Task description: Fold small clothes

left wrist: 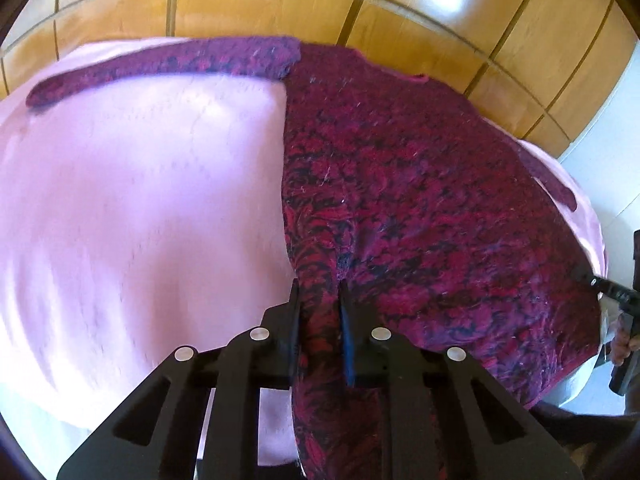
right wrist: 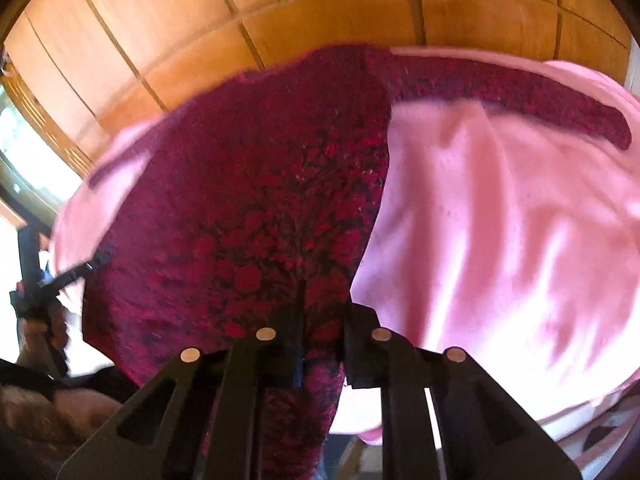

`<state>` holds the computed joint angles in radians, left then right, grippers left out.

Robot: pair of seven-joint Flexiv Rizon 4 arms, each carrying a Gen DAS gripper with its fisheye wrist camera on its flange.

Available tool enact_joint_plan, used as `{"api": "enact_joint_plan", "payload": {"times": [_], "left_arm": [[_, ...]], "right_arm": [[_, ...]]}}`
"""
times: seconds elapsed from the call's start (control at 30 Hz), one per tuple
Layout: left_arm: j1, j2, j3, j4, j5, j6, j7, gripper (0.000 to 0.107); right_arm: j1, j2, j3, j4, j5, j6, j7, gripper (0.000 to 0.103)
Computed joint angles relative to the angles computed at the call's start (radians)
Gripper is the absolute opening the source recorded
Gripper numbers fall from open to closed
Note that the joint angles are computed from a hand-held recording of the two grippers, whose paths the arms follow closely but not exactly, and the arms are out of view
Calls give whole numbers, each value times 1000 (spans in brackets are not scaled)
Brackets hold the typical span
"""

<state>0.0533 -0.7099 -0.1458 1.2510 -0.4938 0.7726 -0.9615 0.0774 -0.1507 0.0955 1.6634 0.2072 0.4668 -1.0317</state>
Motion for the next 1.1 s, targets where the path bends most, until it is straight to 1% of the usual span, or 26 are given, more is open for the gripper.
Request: {"api": "enact_joint_plan", "payload": {"times": [0.03,0.07,0.1,0.13,0.2,0.27,0.33,0.37,0.4,0.43,0.47,0.5,0.57,0.63,0.7,0.77,0.8,0.83,0.87,0.9,0.97,1.03,1.07,1.1], "left_arm": [[-2,0,2,-1,3,-1,-3,16],[-7,0,8,-8,13,-5,-8,21],[-16,4,18,-13,26,10,-21,24],[-21,8,20,-11,28,40,-29,25],[-22,4,6,-29,24,73,-20,25],[-22,-1,-16,-41,7,120,-3,25],[-27,-19,-46,-75,-13,152,22,25],[-34,-33,-55,-98,-16,158,31,40],[-47,-54,-61,-128,-17,168,32,50],[-57,-71,-69,-146,-22,186,30,63],[-67,-94,-78,-174,-28,191,28,65],[-80,-124,-76,-222,-19,162,20,65],[-113,-184,-50,-321,18,100,-9,65],[-143,-260,-23,-448,56,25,-49,65],[-160,-304,-5,-520,85,-13,-79,65],[-175,-347,12,-591,116,-39,-101,65],[-184,-392,31,-672,131,-88,-132,65],[-189,-428,45,-731,124,-129,-151,67],[-181,-445,27,-759,136,-149,-159,70],[-176,-451,11,-756,129,-136,-151,72],[-175,-450,2,-755,130,-141,-140,79],[-178,-451,2,-755,137,-140,-125,82],[-182,-455,3,-760,139,-142,-126,83],[-182,-456,4,-765,140,-146,-126,83]], "right_arm": [[0,-11,0,-3,6,-25,-5,13],[-1,-14,2,6,7,-36,-9,13],[-1,-14,1,13,12,-20,-2,14],[-6,-18,-1,9,30,-13,6,16],[-20,-18,-7,8,58,13,9,35],[-35,-12,-18,16,53,25,16,40],[-53,1,-36,37,37,76,63,44],[-65,6,-51,55,20,129,110,47],[-74,7,-60,69,3,173,147,50],[-86,8,-73,88,-19,226,190,51],[-100,2,-93,107,-55,278,253,52],[-113,-5,-106,117,-83,303,301,52],[-148,-37,-142,135,-131,369,415,52],[-181,-69,-166,140,-159,413,499,50],[-211,-114,-191,137,-182,471,580,50],[-236,-155,-200,122,-194,504,629,49],[-249,-176,-200,112,-189,521,647,49],[-261,-199,-197,101,-179,537,662,49],[-273,-231,-194,79,-170,543,673,49],[-282,-250,-194,66,-171,541,682,48],[-302,-300,-186,31,-158,540,691,47],[-296,-350,-199,1,-194,518,713,40],[-297,-358,-206,-6,-215,505,711,31],[-303,-384,-208,-45,-235,457,703,20]]}}
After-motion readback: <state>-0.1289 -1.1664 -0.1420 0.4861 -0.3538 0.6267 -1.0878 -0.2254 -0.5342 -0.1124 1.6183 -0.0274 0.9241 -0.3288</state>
